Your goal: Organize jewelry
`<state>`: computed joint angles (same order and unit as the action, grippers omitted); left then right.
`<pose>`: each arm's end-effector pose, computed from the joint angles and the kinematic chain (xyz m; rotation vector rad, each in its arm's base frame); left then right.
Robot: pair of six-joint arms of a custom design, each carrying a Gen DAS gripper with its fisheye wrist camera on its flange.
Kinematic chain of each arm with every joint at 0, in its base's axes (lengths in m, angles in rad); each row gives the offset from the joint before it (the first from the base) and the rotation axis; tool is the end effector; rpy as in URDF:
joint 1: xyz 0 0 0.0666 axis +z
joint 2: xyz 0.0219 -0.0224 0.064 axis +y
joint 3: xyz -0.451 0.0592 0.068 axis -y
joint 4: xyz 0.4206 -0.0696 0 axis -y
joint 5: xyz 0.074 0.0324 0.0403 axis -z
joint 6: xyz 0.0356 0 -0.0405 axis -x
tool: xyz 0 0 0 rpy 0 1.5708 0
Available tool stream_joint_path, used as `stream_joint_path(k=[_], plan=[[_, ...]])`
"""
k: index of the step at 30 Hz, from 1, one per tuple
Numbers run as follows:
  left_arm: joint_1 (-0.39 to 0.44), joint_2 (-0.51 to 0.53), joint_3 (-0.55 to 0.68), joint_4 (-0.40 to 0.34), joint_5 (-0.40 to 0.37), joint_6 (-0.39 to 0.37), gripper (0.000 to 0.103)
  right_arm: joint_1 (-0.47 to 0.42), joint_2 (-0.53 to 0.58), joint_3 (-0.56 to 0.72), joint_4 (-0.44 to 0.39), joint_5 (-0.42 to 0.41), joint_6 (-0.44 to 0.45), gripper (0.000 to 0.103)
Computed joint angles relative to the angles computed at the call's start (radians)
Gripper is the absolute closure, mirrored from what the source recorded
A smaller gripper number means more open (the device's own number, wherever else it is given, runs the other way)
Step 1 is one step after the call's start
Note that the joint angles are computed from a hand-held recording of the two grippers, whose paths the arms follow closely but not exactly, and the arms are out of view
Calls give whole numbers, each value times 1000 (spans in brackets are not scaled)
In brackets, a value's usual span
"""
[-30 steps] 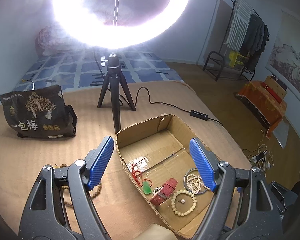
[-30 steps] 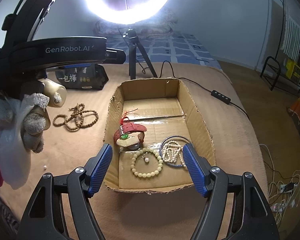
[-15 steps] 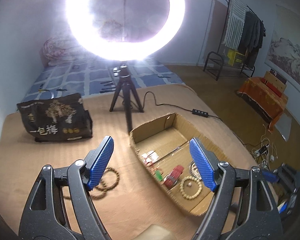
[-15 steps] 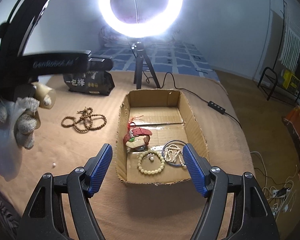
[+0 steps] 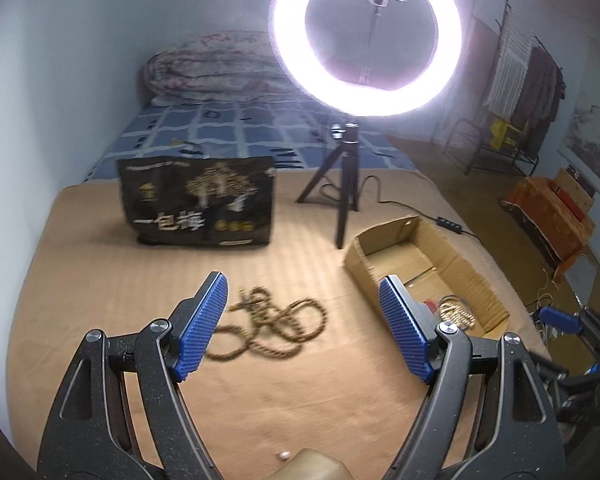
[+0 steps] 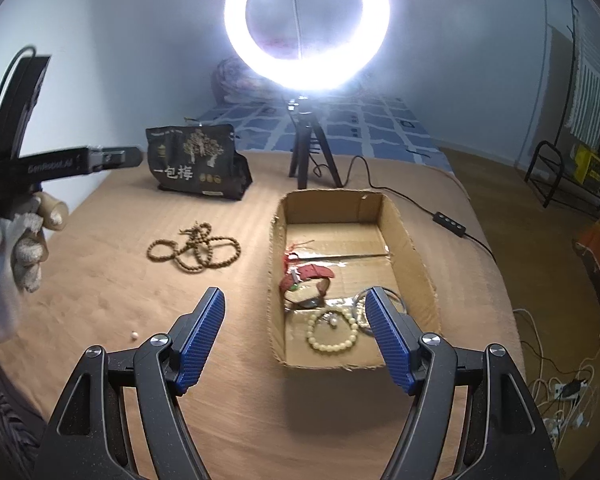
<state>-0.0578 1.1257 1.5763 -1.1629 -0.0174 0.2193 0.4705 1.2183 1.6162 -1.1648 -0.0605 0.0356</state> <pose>0.3500 -0.0200 0.6783 -0.1935 2.2779 -0.1248 0.3526 0.1813 0.6642 -0.6186 2.2711 0.2854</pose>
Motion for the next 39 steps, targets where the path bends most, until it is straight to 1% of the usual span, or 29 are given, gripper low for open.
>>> stream_joint_path(k=[5, 10, 15, 19, 22, 25, 27, 29, 30, 33, 37, 39], plan=[[69, -49, -46, -23, 37, -36, 22, 22, 21, 16, 5, -18, -38, 30], [127, -106, -101, -33, 90, -39, 22, 46, 56, 46, 12, -56, -92, 30], [160, -153, -149, -41, 121, -44, 22, 76, 100, 79, 6, -89, -140, 30], [172, -198, -203, -40, 133, -39, 22, 97, 132, 99, 9, -98, -171, 30], [185, -231, -249, -59, 169, -27, 22, 110, 161, 118, 10, -104, -191, 30], [167, -256, -284, -73, 166, -21, 22, 122, 191, 131, 6, -118, -210, 30], [135, -276, -310, -73, 149, -22, 23, 133, 211, 143, -2, -115, -212, 30], [99, -290, -330, -70, 128, -16, 29, 144, 235, 156, -6, -121, -219, 30], [78, -292, -338, -72, 115, -12, 33, 149, 250, 165, -9, -133, -227, 30], [24, -296, -361, -71, 88, 8, 39, 160, 290, 190, -23, -174, -230, 30], [-35, -285, -388, -63, 65, 24, 41, 173, 330, 212, -47, -206, -223, 30], [-61, -276, -400, -61, 61, 26, 41, 176, 347, 217, -54, -206, -227, 31]])
